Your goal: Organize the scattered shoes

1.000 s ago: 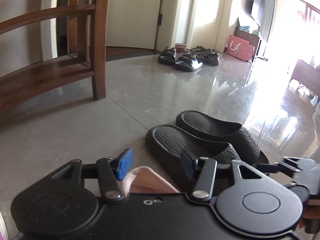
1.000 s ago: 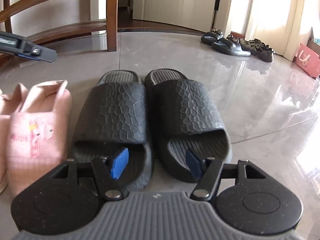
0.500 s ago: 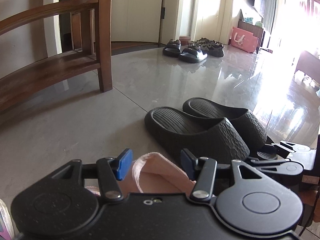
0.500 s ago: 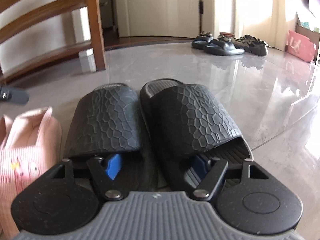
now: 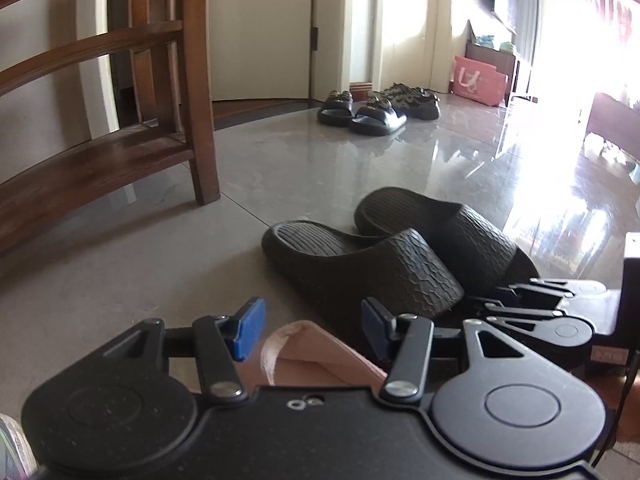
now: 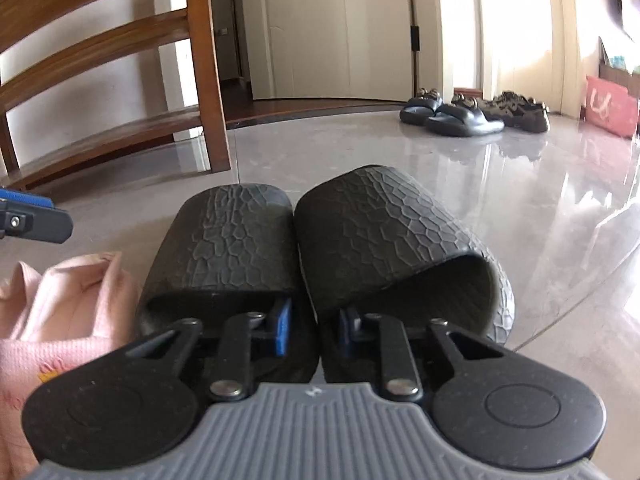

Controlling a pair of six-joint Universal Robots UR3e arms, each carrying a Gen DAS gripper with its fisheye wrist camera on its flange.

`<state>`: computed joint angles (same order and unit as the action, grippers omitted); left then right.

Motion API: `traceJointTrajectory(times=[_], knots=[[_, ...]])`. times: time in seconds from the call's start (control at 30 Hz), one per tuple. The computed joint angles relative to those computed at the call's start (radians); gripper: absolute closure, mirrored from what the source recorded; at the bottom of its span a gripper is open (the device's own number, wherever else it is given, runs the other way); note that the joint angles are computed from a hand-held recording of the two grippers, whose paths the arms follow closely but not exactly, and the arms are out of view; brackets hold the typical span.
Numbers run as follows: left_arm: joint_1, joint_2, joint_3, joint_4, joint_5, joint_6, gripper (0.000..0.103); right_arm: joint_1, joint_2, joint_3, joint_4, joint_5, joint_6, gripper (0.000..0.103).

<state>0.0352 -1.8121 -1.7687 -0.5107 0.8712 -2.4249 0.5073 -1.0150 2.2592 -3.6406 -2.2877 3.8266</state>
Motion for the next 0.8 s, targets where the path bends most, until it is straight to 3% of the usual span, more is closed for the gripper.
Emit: traceJointTrajectory(times=[0.4,0.53,0.67,0.8], knots=[[-0.003,0.000,0.008,0.017,-0.008,-0.014,0.050,0.013,-0.008,-0.014,-0.048,-0.048,0.033,0.077],[-0.002,-0.006,0.012,0.015,-0.005,-0.021,0.050,0.033,0.007,-0.050,0.060,-0.084,0.075,0.076],[0.000,-0.014,0.010,0.017,-0.005,-0.020,0.050,0.049,0.038,-0.097,0.135,-0.098,0.087,0.069],[0.002,-0.024,0.010,0.019,-0.001,-0.020,0.050,0.059,0.059,-0.112,0.143,-0.114,0.126,0.065]])
